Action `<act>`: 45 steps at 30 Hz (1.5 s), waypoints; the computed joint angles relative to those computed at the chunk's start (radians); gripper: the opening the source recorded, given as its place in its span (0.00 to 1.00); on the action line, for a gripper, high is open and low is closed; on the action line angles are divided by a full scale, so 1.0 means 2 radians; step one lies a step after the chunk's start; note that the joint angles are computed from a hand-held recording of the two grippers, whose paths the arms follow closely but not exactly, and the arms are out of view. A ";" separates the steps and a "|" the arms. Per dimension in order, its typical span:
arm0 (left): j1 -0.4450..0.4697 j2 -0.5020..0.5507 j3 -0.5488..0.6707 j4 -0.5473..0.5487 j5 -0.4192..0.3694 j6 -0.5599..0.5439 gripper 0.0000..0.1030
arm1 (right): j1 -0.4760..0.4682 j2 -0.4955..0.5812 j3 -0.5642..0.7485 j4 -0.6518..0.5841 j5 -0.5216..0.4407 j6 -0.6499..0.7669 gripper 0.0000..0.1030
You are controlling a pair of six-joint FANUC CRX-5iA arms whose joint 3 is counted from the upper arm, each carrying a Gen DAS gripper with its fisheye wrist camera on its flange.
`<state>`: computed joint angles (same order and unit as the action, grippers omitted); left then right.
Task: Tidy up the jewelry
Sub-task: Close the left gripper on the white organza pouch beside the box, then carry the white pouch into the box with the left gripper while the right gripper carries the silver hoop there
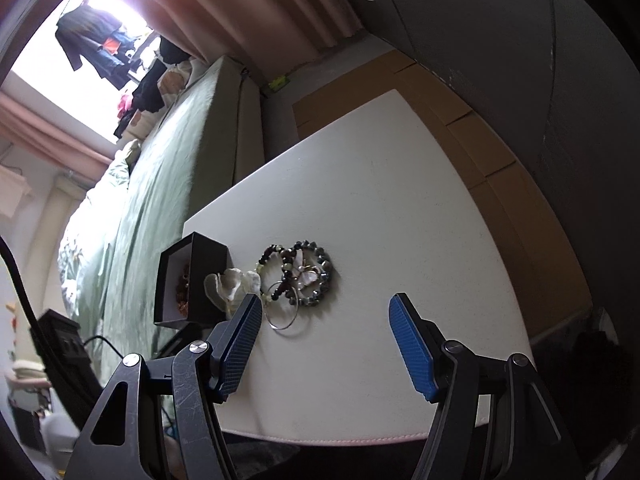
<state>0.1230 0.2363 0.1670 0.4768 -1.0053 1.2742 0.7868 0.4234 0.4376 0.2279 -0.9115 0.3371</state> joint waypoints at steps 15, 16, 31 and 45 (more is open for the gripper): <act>-0.043 0.026 0.027 -0.129 0.034 0.043 0.43 | -0.011 0.002 0.008 -0.021 -0.003 0.017 0.65; -0.045 0.028 0.030 -0.137 0.034 0.046 0.43 | -0.012 0.003 0.011 -0.029 -0.002 0.022 0.65; -0.008 0.015 0.007 -0.043 0.040 -0.026 0.01 | -0.034 0.085 0.119 -0.189 -0.026 0.112 0.46; 0.033 -0.003 -0.010 0.042 0.040 -0.055 0.01 | -0.029 0.143 0.189 -0.182 -0.075 0.102 0.24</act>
<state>0.1889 0.2296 0.1462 0.5603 -0.9247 1.1634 0.7290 0.7091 0.8160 -0.1368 -1.0606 0.5414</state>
